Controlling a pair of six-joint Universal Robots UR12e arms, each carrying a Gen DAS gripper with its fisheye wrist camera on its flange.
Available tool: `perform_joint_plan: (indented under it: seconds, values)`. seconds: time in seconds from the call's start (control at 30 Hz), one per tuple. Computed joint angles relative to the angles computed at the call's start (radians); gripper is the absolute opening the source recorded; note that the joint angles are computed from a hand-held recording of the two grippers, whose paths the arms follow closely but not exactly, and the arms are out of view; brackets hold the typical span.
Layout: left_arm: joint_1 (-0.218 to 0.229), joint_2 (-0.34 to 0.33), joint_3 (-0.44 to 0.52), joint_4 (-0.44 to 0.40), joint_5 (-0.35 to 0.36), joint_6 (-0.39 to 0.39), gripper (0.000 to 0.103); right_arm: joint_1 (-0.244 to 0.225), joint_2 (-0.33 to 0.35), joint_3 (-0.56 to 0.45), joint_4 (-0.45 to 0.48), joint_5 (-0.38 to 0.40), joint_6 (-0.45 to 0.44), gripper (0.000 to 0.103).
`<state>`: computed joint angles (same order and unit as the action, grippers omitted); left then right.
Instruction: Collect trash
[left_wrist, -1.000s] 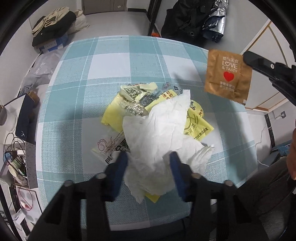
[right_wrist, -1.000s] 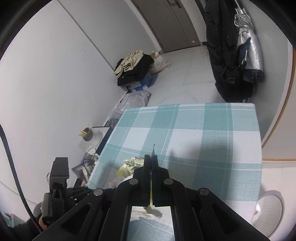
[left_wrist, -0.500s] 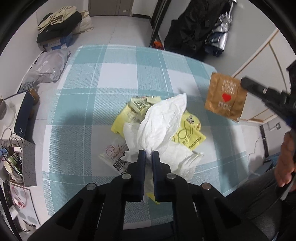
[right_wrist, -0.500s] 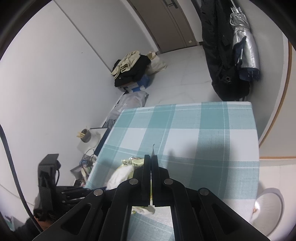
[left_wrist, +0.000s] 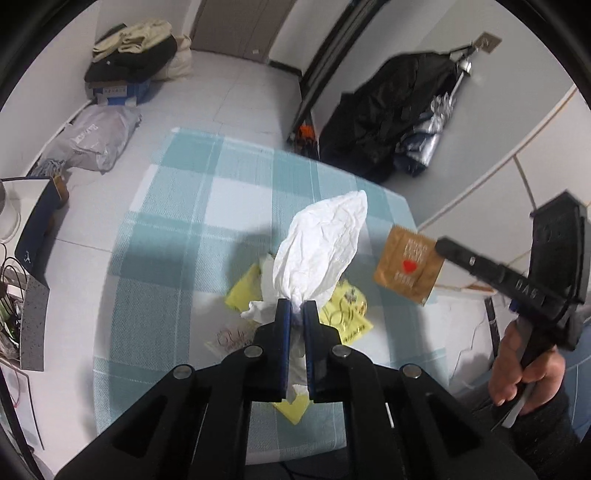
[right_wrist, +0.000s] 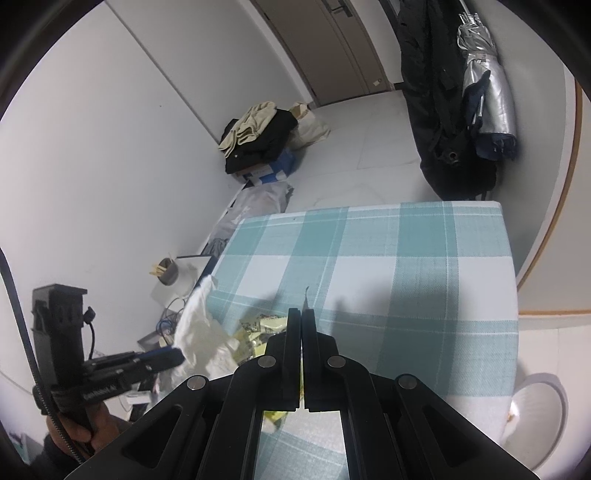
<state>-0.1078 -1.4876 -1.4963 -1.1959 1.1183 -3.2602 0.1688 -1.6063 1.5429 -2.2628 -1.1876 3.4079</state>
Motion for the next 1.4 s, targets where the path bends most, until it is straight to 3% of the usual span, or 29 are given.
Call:
perform_joint_plan:
  seconds: [0.2,0.27,0.73,0.8,1.0,1.13,1.2,1.3,1.4]
  values:
    - [0.027,0.015,-0.033,0.121,-0.057,-0.063,0.003,0.002,-0.002,0.004,-0.003,-0.003,0.003,0.000]
    - [0.020,0.009,-0.029,0.133,-0.034,-0.053,0.003,0.004,-0.002,0.004,-0.004,-0.008,0.000,0.000]
    - [0.076,0.023,-0.058,0.311,-0.279,-0.138,0.003,-0.006,-0.019,0.019,-0.028,-0.008,0.027,0.000]
    - [0.072,0.012,-0.047,0.311,-0.292,-0.143,0.003,-0.008,-0.024,0.024,-0.034,-0.012,0.031,0.000]
    - [0.020,-0.033,0.016,0.189,-0.196,-0.126,0.003,-0.016,-0.035,0.032,-0.030,-0.019,0.036,0.000]
    - [0.020,-0.026,0.018,0.256,-0.274,-0.122,0.003,-0.028,-0.048,0.043,-0.032,-0.018,0.043,0.000]
    - [0.012,-0.019,0.017,0.293,-0.246,-0.111,0.003,-0.032,-0.053,0.049,-0.034,-0.016,0.041,0.000]
    - [0.003,-0.048,0.042,0.172,-0.259,-0.112,0.003,-0.035,-0.059,0.053,-0.030,-0.019,0.035,0.000]
    - [0.013,-0.053,0.043,0.190,-0.306,-0.159,0.003,-0.044,-0.066,0.059,-0.032,-0.011,0.044,0.000]
